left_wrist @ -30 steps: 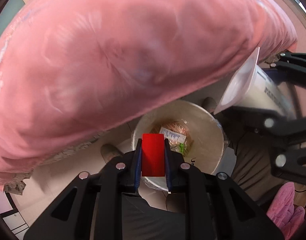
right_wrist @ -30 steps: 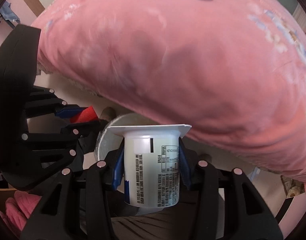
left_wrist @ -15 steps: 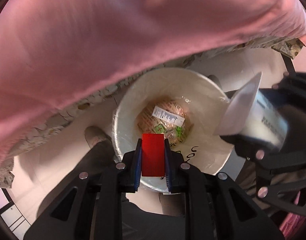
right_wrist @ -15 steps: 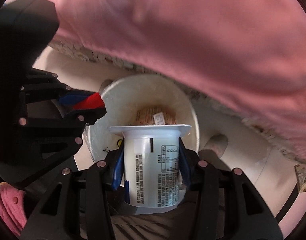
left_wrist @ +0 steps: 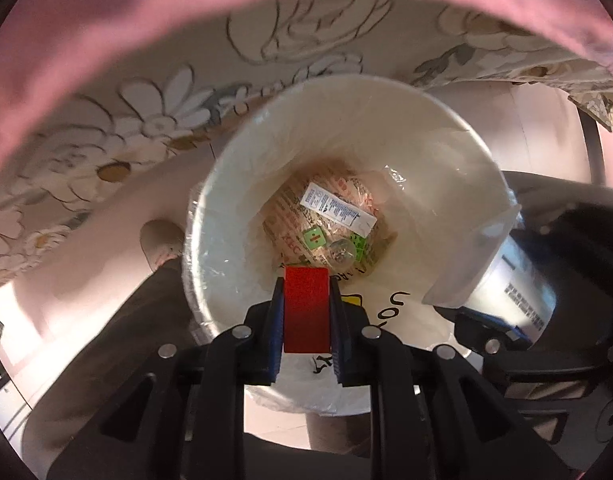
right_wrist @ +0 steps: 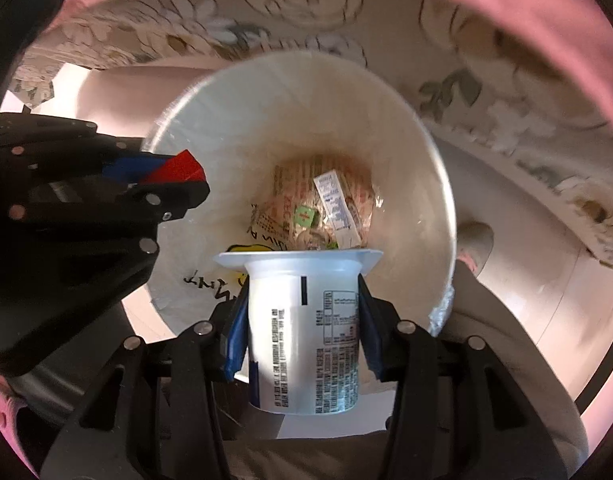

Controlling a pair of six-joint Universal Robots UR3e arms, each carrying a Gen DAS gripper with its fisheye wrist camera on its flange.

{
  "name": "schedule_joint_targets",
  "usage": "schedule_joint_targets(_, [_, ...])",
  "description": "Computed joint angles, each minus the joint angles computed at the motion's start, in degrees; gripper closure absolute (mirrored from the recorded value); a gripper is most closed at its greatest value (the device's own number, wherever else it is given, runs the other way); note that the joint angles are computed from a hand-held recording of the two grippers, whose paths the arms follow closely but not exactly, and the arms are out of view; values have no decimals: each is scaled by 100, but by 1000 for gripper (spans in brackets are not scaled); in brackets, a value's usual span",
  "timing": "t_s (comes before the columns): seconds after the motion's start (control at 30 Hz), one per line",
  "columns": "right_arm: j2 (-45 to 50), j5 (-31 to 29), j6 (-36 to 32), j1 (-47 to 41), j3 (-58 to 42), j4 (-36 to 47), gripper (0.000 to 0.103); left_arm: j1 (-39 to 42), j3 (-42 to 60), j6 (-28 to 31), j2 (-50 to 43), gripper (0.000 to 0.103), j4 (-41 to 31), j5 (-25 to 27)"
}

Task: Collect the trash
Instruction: 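Open the left tool over the bin while the right tool releases the yogurt cup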

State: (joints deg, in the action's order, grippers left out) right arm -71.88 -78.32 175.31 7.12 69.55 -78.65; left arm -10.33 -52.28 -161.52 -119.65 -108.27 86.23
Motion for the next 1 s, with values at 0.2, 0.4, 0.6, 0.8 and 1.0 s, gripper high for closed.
schedule_joint_targets(0.2, [-50, 20, 98, -118, 520, -284, 55, -2, -436, -149, -97, 81, 255, -26])
schedule_joint_targets(0.4, [10, 68, 249, -115, 871, -538, 55, 39, -678, -266, -204, 81, 436, -139])
schedule_joint_targets(0.6, [113, 49, 274, -65, 886, -622, 55, 56, -891, -390, -307, 81, 614, -154])
schedule_joint_targets(0.8, [276, -14, 291, -16, 612, -334, 54, 92, -862, -442, -362, 63, 670, -250])
schedule_joint_targets(1.0, [286, -35, 279, 14, 584, -322, 53, 73, -785, -441, -427, 63, 596, -267])
